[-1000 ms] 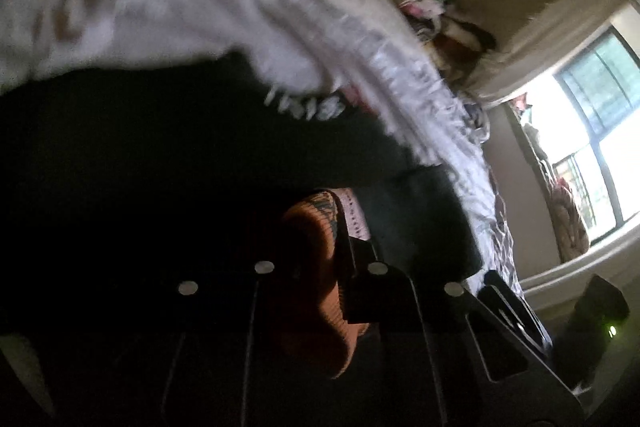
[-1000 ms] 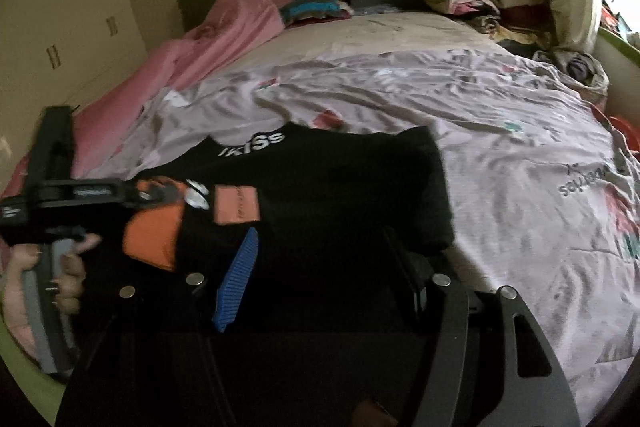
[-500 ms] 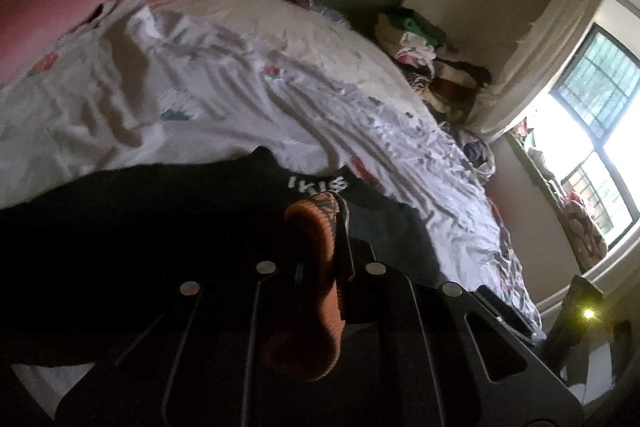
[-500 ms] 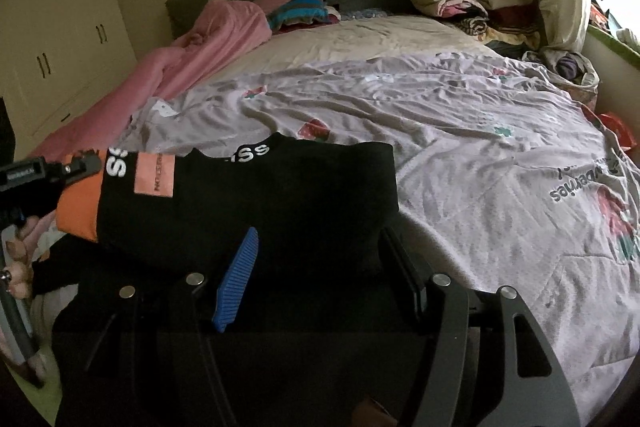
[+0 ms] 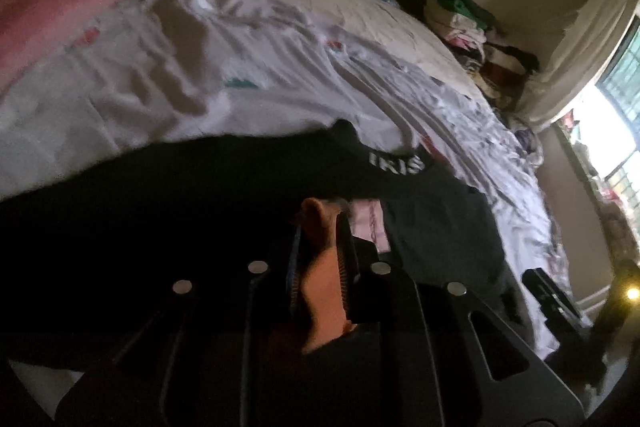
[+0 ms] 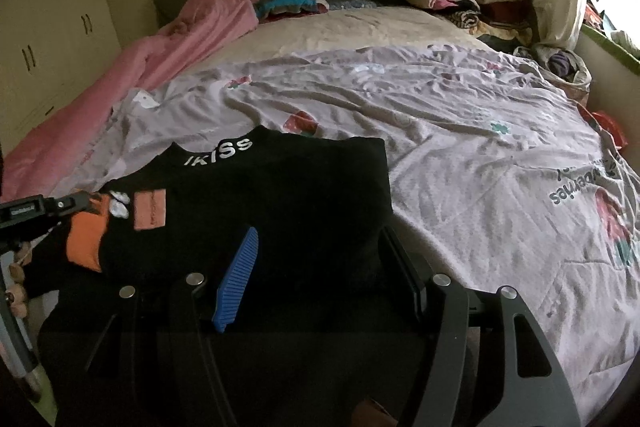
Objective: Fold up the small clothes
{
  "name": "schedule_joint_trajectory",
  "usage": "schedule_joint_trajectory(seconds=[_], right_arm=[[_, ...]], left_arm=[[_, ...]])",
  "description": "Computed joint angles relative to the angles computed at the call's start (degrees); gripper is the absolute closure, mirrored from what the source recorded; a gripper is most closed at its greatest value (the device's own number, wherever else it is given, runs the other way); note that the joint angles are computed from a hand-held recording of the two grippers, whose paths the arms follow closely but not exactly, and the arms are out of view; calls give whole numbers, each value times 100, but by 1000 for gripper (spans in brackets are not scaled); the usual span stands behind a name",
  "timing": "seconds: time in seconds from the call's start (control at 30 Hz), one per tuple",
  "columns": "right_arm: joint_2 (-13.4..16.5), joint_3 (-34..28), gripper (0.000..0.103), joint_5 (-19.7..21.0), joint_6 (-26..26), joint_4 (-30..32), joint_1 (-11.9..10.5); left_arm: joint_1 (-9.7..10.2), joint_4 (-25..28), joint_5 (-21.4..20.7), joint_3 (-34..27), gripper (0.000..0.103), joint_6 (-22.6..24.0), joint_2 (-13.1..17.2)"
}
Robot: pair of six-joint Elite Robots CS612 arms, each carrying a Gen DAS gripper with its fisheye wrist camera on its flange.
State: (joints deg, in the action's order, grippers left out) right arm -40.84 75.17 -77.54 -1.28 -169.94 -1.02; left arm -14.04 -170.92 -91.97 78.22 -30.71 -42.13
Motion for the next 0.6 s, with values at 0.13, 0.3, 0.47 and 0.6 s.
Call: schedule_joint_trajectory(seconds=[0.13,0.3,0.47,0.6], right_arm=[[60,-91,42,23,-63,98,21],[162,-286,42,106,-356,404,75],[291,-515,42,132,-450,892,105],[368,-644,42,-94,-356,1283,95]], left_arm=[[-27,-186,132,107,95,151,-58],[-89,305,99,31,95,475,-9],[-134,979,129,-23,88,627,59],[-120,935,108,51,88,611,55]])
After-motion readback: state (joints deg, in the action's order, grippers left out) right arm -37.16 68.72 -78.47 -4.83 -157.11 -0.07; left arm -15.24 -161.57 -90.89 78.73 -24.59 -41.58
